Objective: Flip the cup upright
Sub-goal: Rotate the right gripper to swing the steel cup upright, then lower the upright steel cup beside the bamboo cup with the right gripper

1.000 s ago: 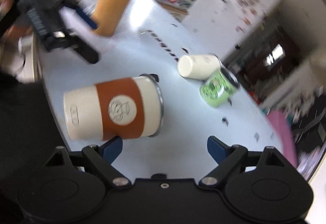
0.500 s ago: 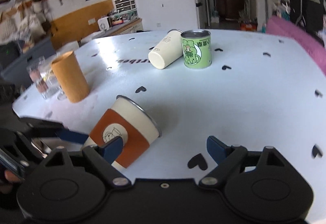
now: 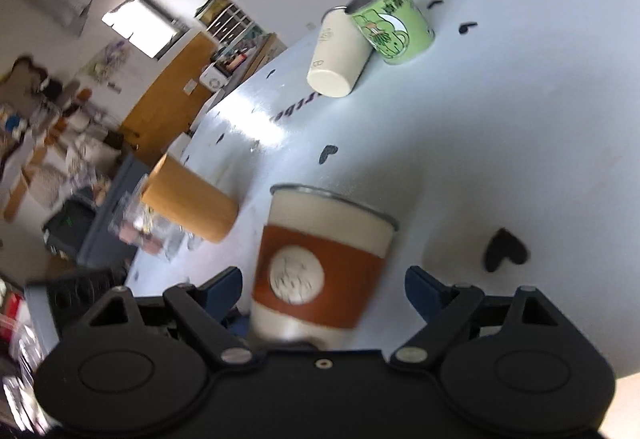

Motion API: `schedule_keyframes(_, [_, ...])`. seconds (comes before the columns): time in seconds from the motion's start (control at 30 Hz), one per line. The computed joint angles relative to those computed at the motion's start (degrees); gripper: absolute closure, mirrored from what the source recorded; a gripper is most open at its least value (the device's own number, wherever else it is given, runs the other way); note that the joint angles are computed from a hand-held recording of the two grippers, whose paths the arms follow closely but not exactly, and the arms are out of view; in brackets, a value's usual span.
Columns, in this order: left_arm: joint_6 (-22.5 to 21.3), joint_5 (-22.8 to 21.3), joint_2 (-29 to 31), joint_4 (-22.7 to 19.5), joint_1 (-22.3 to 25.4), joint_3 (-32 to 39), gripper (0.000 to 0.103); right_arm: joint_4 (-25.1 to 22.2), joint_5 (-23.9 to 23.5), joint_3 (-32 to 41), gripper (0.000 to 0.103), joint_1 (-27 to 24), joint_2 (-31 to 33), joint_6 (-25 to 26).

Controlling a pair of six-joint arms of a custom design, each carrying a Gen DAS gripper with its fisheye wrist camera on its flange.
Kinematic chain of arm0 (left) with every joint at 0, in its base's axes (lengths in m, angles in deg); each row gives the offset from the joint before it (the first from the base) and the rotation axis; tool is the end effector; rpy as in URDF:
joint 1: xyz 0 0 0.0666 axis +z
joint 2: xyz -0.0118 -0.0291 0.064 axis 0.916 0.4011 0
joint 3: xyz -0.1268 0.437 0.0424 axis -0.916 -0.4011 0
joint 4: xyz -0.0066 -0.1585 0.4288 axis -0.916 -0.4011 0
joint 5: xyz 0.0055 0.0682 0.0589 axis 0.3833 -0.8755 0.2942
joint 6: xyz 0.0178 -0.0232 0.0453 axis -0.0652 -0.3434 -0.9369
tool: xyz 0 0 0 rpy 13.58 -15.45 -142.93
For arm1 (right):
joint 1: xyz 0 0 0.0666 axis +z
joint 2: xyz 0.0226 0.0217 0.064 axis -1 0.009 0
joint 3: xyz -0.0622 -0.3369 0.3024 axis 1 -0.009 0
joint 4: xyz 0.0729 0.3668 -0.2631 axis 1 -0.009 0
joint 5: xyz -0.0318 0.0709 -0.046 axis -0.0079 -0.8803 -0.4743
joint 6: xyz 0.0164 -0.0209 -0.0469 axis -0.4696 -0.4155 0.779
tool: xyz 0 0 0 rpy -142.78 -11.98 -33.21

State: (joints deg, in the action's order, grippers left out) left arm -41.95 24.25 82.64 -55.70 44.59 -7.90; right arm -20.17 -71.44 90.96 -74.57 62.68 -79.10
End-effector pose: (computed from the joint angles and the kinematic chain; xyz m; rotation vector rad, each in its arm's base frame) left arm 0.4778 -0.1999 0.3681 -0.0645 2.3413 -0.7310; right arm 0.6151 0.1888 0.4312 -0.4161 2.4445 1.1394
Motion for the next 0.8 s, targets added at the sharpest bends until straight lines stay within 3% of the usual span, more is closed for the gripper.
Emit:
schedule_keyframes(0.13, [-1.50, -0.80, -0.28, 0.06, -0.23, -0.30, 0.041, 1.22, 1.54, 1.85, 0.013, 1.03, 2.04, -5.86])
schedule_keyframes(0.23, [-2.50, -2.27, -0.60, 0.29, -0.51, -0.67, 0.041, 1.25, 0.86, 3.27, 0.019, 1.00, 3.58, -9.39])
schedule_keyframes(0.33, [-2.26, -2.50, -0.87, 1.03, -0.21, -1.10, 0.041, 0.92, 0.67, 4.14, 0.020, 1.22, 4.09, -9.36])
schedule_keyframes(0.47, [-3.72, -5.44, -1.58, 2.65, -0.22, -2.03, 0.041, 5.85, 4.25, 1.77, 0.024, 3.06, 1.42, -4.50])
schedule_keyframes(0.6, [-6.52, -12.59, -1.92, 2.91, -0.58, -2.95, 0.042, 12.43, 9.65, -1.08, 0.024, 5.19, -1.87, 2.12])
schedule_keyframes(0.7, [-7.73, -16.83, -2.76, 5.79, -0.50, -5.00, 0.042, 15.43, 13.41, -2.99, 0.026, 7.03, -4.14, 8.87])
schedule_keyframes(0.8, [-7.92, -17.10, -3.69, 8.06, 0.31, -6.68, 0.041, 17.85, 19.28, -5.15, 0.027, 9.45, -5.99, 16.84])
